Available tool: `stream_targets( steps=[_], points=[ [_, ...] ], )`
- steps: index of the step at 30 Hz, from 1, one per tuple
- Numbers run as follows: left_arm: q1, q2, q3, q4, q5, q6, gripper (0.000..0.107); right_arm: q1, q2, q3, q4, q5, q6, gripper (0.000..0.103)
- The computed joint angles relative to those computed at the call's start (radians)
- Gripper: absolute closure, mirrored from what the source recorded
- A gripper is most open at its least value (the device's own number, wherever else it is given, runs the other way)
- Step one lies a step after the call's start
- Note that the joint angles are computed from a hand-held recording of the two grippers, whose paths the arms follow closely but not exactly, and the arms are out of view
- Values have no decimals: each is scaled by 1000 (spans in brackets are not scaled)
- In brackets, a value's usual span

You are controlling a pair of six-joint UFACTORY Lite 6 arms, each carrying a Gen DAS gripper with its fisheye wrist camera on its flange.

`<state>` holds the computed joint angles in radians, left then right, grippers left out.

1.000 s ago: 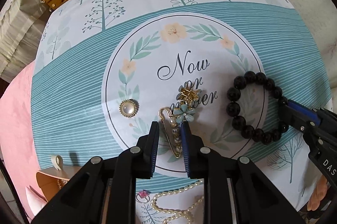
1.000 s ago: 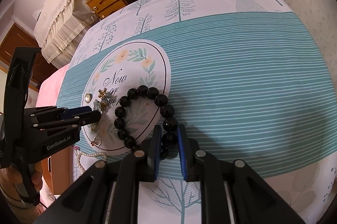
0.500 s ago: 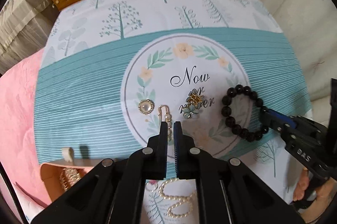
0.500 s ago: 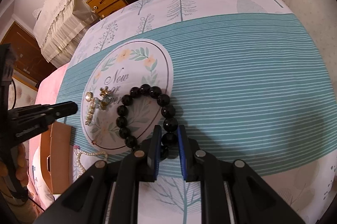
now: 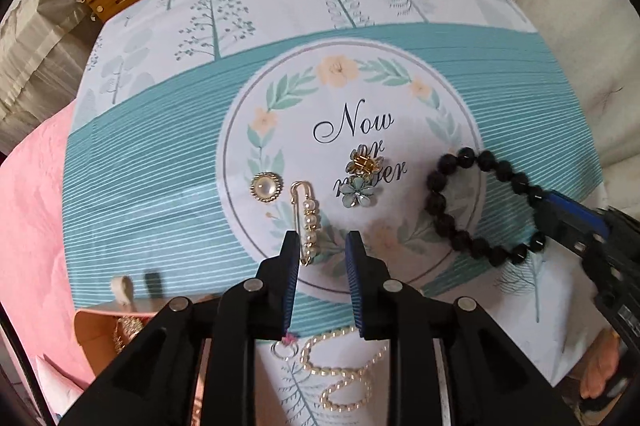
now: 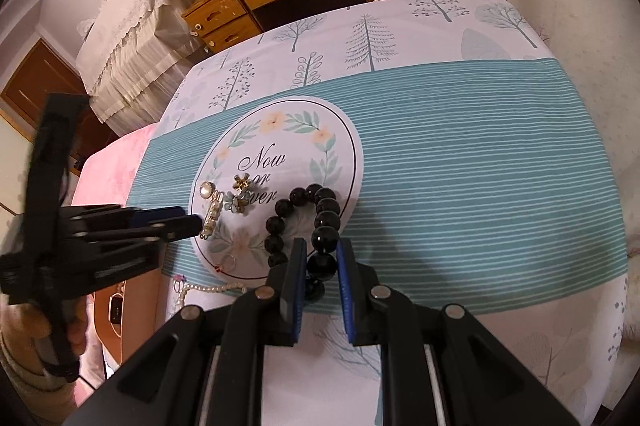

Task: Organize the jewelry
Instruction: 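Close the left gripper on the gold safety-pin brooch on the card, then carry the pin into the peach box with the left while the right drops the bead bracelet there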

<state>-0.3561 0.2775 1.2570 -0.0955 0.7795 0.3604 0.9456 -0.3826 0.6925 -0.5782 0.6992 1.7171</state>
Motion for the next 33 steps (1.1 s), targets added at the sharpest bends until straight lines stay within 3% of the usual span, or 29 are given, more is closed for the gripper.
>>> stream_targets(
  steps=[5,11,15,20,26,33],
  points=[
    [-27,48,8,53,-44,-58,87,26,-32,-13,-13,31,26,88],
    [-32,92,39,98,-49,-97,92,5,-57,-56,-1,-5,27,88],
    [-23,106,61,43,-41,-46,102,4,-67,-72,1,-16,32,88],
    [20,131,102,-37,-10,0,102,10,-91,-77,-3,-7,39,88],
    [114,54,67,-174,39,139,102,63,-81,-10,-27,51,48,88],
    [305,-176,-12,-320,174,377,102,161,35,194,-88,136,50,88]
  ],
)
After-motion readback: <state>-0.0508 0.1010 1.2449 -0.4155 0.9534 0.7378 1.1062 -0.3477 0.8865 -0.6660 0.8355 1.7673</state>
